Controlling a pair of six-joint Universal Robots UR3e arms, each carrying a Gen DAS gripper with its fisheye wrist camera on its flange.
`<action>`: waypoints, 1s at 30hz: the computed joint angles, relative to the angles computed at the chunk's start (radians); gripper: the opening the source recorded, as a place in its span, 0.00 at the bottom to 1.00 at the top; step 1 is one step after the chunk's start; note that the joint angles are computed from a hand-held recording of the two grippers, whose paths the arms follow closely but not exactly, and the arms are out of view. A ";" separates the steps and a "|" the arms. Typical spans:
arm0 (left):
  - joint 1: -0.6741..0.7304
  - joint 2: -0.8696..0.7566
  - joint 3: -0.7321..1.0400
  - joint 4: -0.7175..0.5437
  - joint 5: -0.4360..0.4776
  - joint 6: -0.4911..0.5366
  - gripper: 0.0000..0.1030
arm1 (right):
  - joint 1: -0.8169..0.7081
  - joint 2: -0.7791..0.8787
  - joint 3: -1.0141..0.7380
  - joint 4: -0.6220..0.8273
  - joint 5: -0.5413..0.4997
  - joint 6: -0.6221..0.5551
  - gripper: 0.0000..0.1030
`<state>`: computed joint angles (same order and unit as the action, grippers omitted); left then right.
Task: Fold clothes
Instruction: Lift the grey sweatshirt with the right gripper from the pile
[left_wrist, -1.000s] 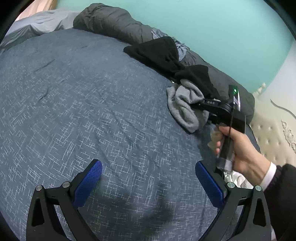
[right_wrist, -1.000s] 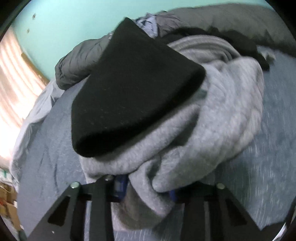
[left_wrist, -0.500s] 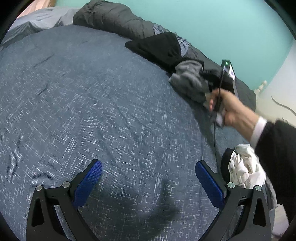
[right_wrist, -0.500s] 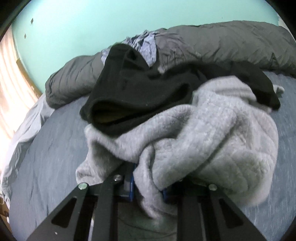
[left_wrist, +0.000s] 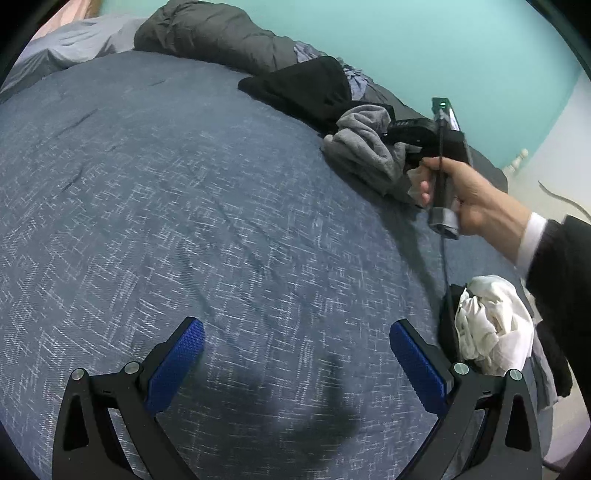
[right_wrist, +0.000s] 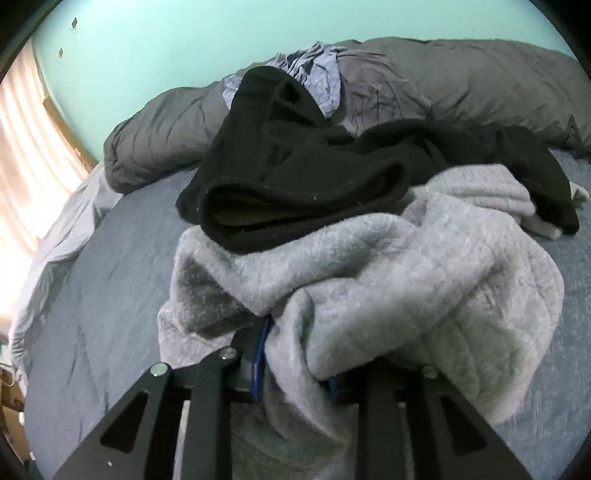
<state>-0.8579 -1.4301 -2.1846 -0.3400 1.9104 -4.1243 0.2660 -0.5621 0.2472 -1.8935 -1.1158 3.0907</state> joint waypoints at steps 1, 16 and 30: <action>-0.001 -0.008 0.005 0.004 -0.003 -0.001 1.00 | -0.009 -0.025 0.024 0.022 0.012 -0.012 0.31; 0.012 0.022 0.032 -0.031 -0.005 0.024 1.00 | -0.169 -0.639 0.849 -0.074 0.004 -0.133 0.50; 0.014 0.052 0.018 -0.052 0.008 0.016 1.00 | -0.026 -0.581 1.029 -0.369 -0.048 -0.109 0.17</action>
<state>-0.8436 -1.3781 -2.1667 -0.3915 1.9183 -4.1081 0.2396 -1.1427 1.2762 -2.2624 -1.1640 2.9820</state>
